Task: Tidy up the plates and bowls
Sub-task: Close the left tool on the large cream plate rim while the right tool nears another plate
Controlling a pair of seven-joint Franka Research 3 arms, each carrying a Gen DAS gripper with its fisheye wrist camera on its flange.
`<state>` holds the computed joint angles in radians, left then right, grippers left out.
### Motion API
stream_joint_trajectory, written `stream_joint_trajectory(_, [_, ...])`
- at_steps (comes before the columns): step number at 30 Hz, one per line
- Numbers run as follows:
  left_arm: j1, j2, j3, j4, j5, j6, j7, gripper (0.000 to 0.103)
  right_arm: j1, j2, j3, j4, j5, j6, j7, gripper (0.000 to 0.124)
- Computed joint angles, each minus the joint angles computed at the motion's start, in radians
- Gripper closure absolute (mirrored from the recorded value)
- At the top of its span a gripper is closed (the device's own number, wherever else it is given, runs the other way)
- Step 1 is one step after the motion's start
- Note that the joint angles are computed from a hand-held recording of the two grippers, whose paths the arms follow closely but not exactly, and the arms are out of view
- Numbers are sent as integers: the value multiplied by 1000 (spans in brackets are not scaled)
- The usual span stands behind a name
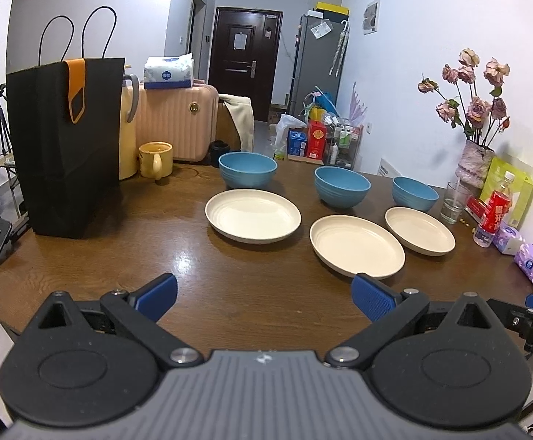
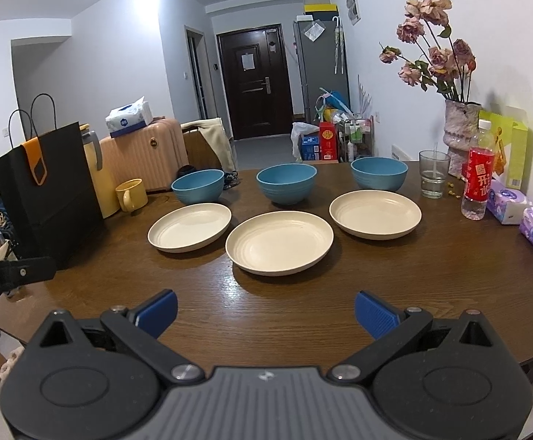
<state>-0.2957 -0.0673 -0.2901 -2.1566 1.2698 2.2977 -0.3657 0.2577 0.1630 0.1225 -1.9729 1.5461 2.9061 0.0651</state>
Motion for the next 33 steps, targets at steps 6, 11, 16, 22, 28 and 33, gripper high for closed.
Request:
stream_joint_trajectory(6, [29,3,25,12,7,43,20,0,-6,52,9,62,-95,-10,124,21])
stream_joint_trajectory(11, [55,11,42,26,17,72,37,0,-9,113,28,138,-215,-29,261,21])
stream_joint_trajectory(16, [85,22,62,39,21,108,52,0,-14,174,55,210,-334,-38,375,21])
stream_joint_trajectory(22, [119,44,86,70,5,134,102,0,-9,262,77,312,-503,-21,547,21])
stream_joint_trajectory(28, [148,88,118,118,-32,166,175,0,3,378,76,470,-682,-79,750,21])
stream_joint_trajectory(33, [177,115,144,146,-88,198,232,0,18,490,91,639,-806,-112,876,21])
